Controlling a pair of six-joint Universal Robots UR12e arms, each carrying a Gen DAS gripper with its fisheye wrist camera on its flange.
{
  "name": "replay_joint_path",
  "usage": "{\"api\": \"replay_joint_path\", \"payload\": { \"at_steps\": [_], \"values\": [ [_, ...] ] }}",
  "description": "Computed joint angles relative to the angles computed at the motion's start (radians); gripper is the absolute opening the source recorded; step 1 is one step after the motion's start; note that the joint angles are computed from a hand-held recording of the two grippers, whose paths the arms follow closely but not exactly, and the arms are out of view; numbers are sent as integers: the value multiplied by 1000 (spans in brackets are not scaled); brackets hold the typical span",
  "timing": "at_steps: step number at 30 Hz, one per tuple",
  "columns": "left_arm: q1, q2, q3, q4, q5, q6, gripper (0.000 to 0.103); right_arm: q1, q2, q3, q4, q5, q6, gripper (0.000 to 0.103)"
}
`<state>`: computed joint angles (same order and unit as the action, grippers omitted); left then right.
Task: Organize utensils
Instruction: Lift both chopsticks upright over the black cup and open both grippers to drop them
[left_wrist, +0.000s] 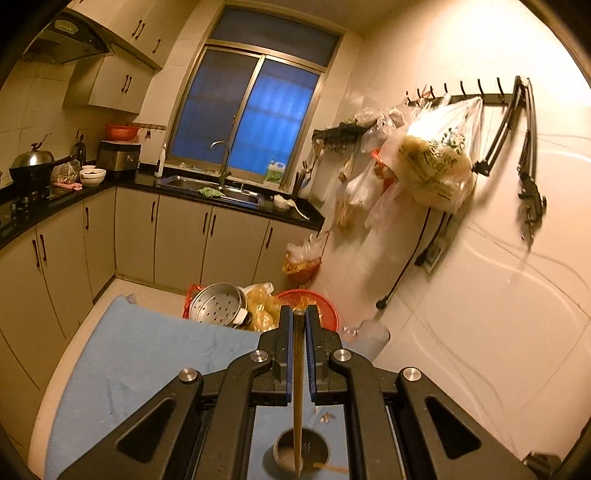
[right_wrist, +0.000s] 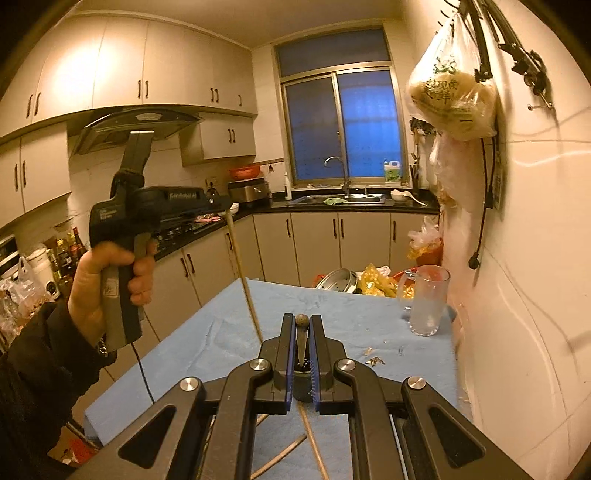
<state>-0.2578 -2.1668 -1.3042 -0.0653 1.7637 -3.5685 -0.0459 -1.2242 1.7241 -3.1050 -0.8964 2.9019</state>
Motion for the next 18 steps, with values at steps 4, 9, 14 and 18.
{"api": "replay_joint_path", "payload": {
  "at_steps": [4, 9, 14, 18],
  "values": [
    [-3, -41, 43, -9, 3, -7, 6, 3, 20, -22, 11, -4, 10, 8],
    [-4, -77, 76, -66, -9, -19, 6, 11, 43, -43, 33, -10, 4, 8],
    [-6, -98, 94, -104, -3, -14, 6, 16, 61, -60, 67, -14, -2, 8],
    [-5, -104, 95, -127, -9, -17, 6, 22, 78, -80, 103, -8, -12, 8]
  ]
}}
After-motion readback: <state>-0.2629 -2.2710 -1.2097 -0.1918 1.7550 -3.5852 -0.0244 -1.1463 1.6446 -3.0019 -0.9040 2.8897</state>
